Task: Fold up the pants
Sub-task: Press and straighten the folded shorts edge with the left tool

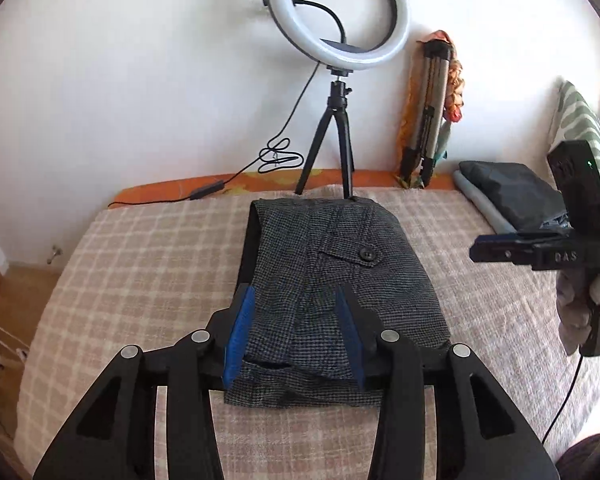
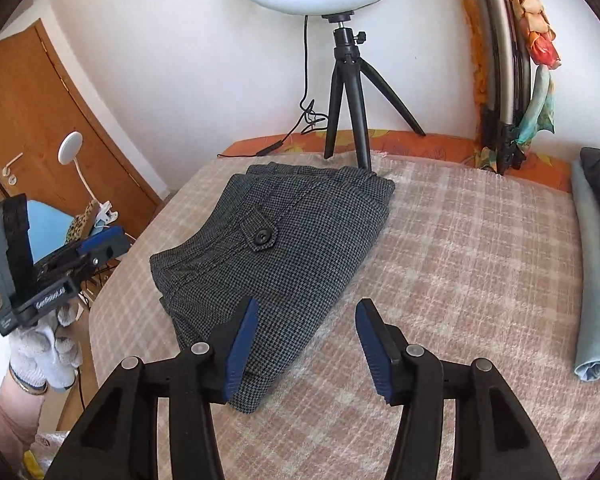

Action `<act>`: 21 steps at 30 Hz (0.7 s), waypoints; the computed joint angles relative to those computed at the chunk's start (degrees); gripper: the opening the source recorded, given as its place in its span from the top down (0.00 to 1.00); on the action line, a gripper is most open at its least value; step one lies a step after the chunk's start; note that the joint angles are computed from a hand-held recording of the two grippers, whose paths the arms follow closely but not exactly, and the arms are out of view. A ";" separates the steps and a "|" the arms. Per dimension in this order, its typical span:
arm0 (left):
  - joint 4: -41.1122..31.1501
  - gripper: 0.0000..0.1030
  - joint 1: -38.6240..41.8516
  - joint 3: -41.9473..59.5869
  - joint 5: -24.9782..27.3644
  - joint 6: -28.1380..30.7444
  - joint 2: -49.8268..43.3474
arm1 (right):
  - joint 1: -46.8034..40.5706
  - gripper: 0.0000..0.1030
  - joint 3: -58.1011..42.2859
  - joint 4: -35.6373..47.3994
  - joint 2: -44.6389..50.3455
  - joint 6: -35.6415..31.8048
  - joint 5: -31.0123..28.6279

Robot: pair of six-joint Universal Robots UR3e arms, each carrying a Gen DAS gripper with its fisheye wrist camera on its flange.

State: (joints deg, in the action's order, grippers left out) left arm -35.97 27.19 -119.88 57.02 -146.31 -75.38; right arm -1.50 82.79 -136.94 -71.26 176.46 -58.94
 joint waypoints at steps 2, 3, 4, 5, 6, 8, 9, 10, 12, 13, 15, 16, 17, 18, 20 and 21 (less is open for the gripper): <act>-0.84 0.61 -2.88 -1.45 0.64 1.96 1.32 | -0.60 0.41 -7.34 2.69 4.99 -0.31 0.33; -0.99 0.61 -4.61 -2.04 1.12 3.04 1.58 | -0.94 0.34 -10.61 3.48 7.55 0.27 0.71; 0.13 0.61 -6.91 -2.54 2.47 3.54 1.25 | -1.26 0.32 -13.46 3.78 10.16 1.30 1.23; 1.69 0.61 -9.25 -2.84 3.84 3.47 0.46 | -1.42 0.31 -16.01 3.74 13.13 2.56 1.85; 1.68 0.61 -11.41 -2.37 4.53 3.69 -0.64 | -1.71 0.31 -18.87 4.32 15.88 3.82 2.43; 0.54 0.61 -15.33 -1.28 5.53 4.09 -2.81 | -1.97 0.31 -23.25 4.59 20.56 6.40 3.54; 0.12 0.61 -17.18 -1.15 6.09 4.50 -3.70 | -2.16 0.31 -25.42 5.27 22.74 7.15 4.59; -0.23 0.61 -18.94 -1.28 6.76 4.89 -4.32 | -2.23 0.31 -27.76 6.18 24.81 7.38 5.38; 0.91 0.61 -22.25 -2.24 8.81 5.02 -5.46 | -2.00 0.31 -31.69 7.71 27.99 7.71 5.51; 2.76 0.61 -23.83 -3.16 10.36 5.07 -5.95 | -2.00 0.31 -33.41 8.31 29.56 7.73 6.11; 8.02 0.61 -27.22 -4.79 14.74 5.37 -8.02 | -2.10 0.31 -34.11 8.29 30.97 8.37 6.92; 11.40 0.61 -29.11 -5.15 17.49 5.14 -9.81 | -2.26 0.31 -34.58 8.54 31.81 9.14 7.49; 14.43 0.63 -30.49 -5.39 19.77 4.77 -11.54 | -2.72 0.32 -34.42 8.42 32.46 10.10 8.92; 16.39 0.71 -31.08 -5.37 21.07 4.34 -12.88 | -3.11 0.35 -33.11 6.54 32.47 10.91 10.19; 18.04 0.86 -30.80 -4.82 21.54 3.61 -14.52 | -3.53 0.58 -32.13 5.90 32.20 11.13 11.71; 18.30 0.94 -30.15 -4.73 20.74 3.64 -14.78 | -3.99 0.72 -31.34 5.29 32.10 11.39 13.54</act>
